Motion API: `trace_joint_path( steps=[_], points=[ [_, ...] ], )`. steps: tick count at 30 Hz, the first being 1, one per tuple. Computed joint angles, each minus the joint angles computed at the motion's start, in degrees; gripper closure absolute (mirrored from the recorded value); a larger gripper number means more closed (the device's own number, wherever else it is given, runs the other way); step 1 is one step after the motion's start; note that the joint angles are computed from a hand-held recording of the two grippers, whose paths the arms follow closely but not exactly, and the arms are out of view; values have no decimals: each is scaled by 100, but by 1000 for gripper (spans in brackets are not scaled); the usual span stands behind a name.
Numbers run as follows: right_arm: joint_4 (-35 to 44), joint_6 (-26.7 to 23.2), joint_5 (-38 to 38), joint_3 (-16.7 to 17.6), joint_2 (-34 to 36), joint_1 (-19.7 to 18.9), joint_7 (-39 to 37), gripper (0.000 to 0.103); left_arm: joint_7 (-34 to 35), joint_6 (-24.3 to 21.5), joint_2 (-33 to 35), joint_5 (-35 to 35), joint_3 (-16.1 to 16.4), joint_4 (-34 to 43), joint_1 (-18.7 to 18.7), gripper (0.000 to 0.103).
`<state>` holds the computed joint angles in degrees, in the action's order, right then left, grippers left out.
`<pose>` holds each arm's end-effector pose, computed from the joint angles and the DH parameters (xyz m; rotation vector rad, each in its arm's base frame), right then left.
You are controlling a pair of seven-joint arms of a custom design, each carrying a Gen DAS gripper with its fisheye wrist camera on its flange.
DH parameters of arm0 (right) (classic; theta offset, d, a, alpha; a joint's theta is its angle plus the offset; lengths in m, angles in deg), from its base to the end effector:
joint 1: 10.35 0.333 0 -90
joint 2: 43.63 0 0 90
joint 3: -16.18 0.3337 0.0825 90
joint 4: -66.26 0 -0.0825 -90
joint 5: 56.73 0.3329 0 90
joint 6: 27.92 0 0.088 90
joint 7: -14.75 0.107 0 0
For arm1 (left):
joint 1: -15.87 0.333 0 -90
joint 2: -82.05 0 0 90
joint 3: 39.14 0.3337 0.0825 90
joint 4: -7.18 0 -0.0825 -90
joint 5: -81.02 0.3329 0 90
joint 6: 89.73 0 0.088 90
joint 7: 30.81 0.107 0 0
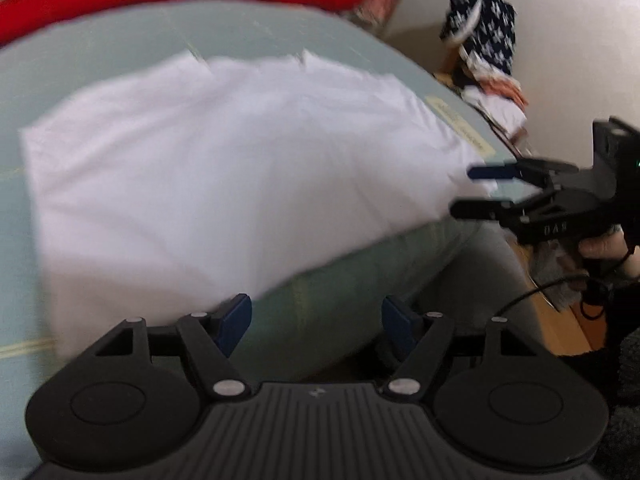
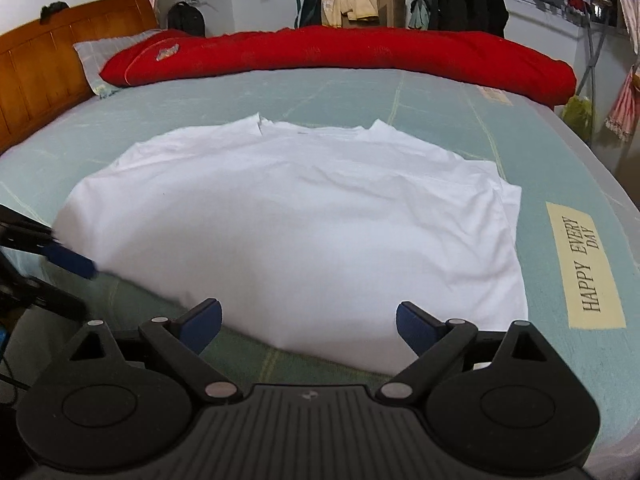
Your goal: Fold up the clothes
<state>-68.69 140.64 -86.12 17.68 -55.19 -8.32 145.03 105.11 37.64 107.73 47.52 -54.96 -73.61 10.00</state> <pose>0.4678 0.0617 0.5419 -1.5749 1.8822 -0.7444 0.6408 -0.2295 0.5300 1.0146 -2.7130 1.1075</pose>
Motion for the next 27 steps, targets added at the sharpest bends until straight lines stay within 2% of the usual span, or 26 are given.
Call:
trace_joint_path(
  steps=[3,8,12,15,17,22,26,27],
  points=[
    [25,144,43,-10,51,16,11,6,-34,628,-90,-132,68,-189,32,29],
    [202,197,-80,45,243,-34,159,6,-1092,921,30,612,443,-205,-119,29],
    [177,-54,-210,40,204,-64,335,6,-1050,844,-231,296,239,-400,208,29],
    [116,76,-329,-4,160,-144,532,6,-666,1140,-293,30,90,-423,276,29],
    [154,220,-574,50,189,-303,814,6,-582,1268,-125,-70,30,-210,235,28],
    [464,306,-1790,192,418,-715,1975,6,-941,1642,455,352,113,413,-122,27],
    [385,-60,-1709,-17,448,-550,2162,6,-1957,1743,571,898,418,377,-351,28],
    [299,-146,-1536,-84,408,-477,2053,6,-1967,1763,491,876,338,261,-274,28]
  ],
)
